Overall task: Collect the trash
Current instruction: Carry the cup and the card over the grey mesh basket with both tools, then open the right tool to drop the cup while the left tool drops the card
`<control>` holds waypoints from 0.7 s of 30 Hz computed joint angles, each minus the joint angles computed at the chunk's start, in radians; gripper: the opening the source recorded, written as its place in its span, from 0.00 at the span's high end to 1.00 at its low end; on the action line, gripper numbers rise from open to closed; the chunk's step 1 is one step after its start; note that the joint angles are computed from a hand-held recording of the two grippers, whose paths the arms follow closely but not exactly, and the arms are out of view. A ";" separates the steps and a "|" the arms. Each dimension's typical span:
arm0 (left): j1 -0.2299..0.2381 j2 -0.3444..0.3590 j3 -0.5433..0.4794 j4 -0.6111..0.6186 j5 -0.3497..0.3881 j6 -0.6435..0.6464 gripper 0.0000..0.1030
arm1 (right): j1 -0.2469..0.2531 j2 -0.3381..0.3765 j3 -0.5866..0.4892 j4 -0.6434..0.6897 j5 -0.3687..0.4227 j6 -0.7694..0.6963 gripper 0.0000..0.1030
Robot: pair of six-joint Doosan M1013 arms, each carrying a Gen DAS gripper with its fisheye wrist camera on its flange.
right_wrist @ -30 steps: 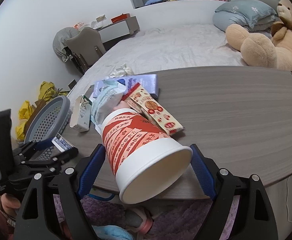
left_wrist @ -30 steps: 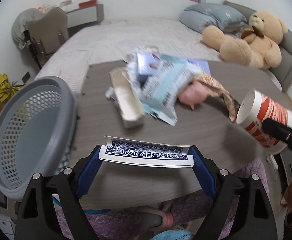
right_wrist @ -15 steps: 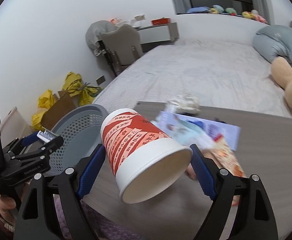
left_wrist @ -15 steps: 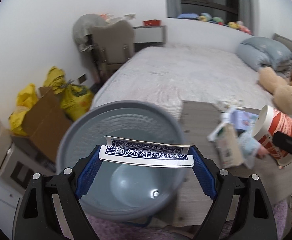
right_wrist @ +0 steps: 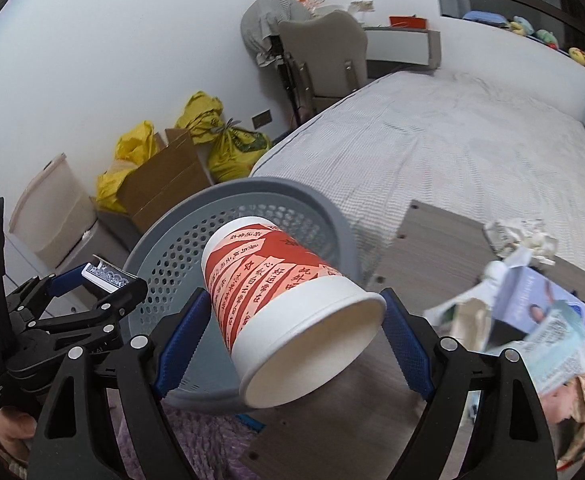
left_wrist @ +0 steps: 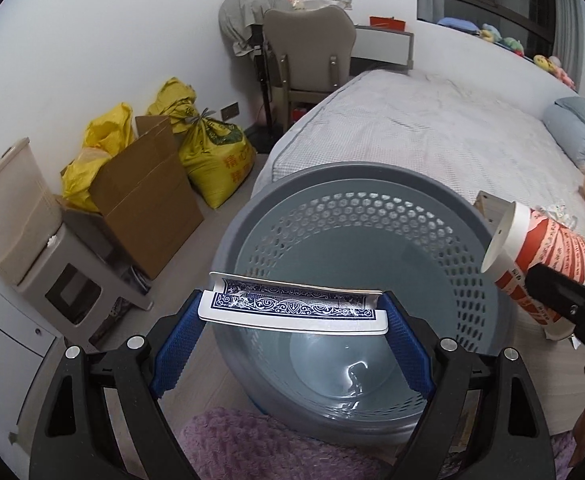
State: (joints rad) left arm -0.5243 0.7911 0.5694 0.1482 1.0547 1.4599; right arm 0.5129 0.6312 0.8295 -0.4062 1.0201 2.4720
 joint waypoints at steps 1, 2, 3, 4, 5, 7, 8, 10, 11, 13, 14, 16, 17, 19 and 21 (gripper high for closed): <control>0.001 0.007 -0.011 0.007 0.008 -0.005 0.18 | -0.001 0.014 -0.021 0.008 0.010 -0.014 0.21; 0.003 0.012 -0.018 0.009 0.016 -0.008 0.18 | -0.001 0.026 -0.041 0.016 0.020 -0.028 0.21; 0.004 0.016 -0.025 0.008 0.021 -0.012 0.18 | -0.002 0.035 -0.054 0.022 0.027 -0.039 0.21; 0.006 0.025 -0.039 0.006 0.031 -0.016 0.18 | -0.003 0.046 -0.071 0.031 0.035 -0.052 0.21; 0.008 0.029 -0.045 0.005 0.035 -0.019 0.18 | -0.004 0.057 -0.089 0.038 0.045 -0.063 0.21; 0.010 0.045 -0.073 0.004 0.053 -0.020 0.18 | -0.006 0.078 -0.123 0.050 0.064 -0.079 0.21; 0.010 0.053 -0.088 0.004 0.063 -0.020 0.18 | -0.007 0.087 -0.137 0.057 0.073 -0.086 0.21; 0.011 0.072 -0.123 0.004 0.085 -0.019 0.18 | -0.010 0.101 -0.161 0.061 0.089 -0.096 0.21; 0.012 0.077 -0.132 0.002 0.089 -0.018 0.18 | -0.010 0.107 -0.169 0.062 0.096 -0.100 0.21; 0.014 0.085 -0.147 -0.003 0.099 -0.017 0.17 | -0.012 0.113 -0.179 0.064 0.102 -0.105 0.20; 0.015 0.085 -0.148 -0.004 0.101 -0.017 0.16 | -0.014 0.114 -0.181 0.066 0.103 -0.105 0.20; 0.013 0.086 -0.149 0.005 0.107 -0.025 0.11 | -0.016 0.118 -0.186 0.071 0.107 -0.105 0.20; 0.013 0.087 -0.150 0.004 0.108 -0.027 0.11 | -0.018 0.121 -0.192 0.076 0.109 -0.108 0.20; 0.013 0.094 -0.164 0.000 0.120 -0.028 0.11 | -0.019 0.121 -0.191 0.072 0.112 -0.105 0.20; 0.012 0.097 -0.167 0.001 0.127 -0.030 0.11 | -0.020 0.122 -0.191 0.069 0.114 -0.103 0.20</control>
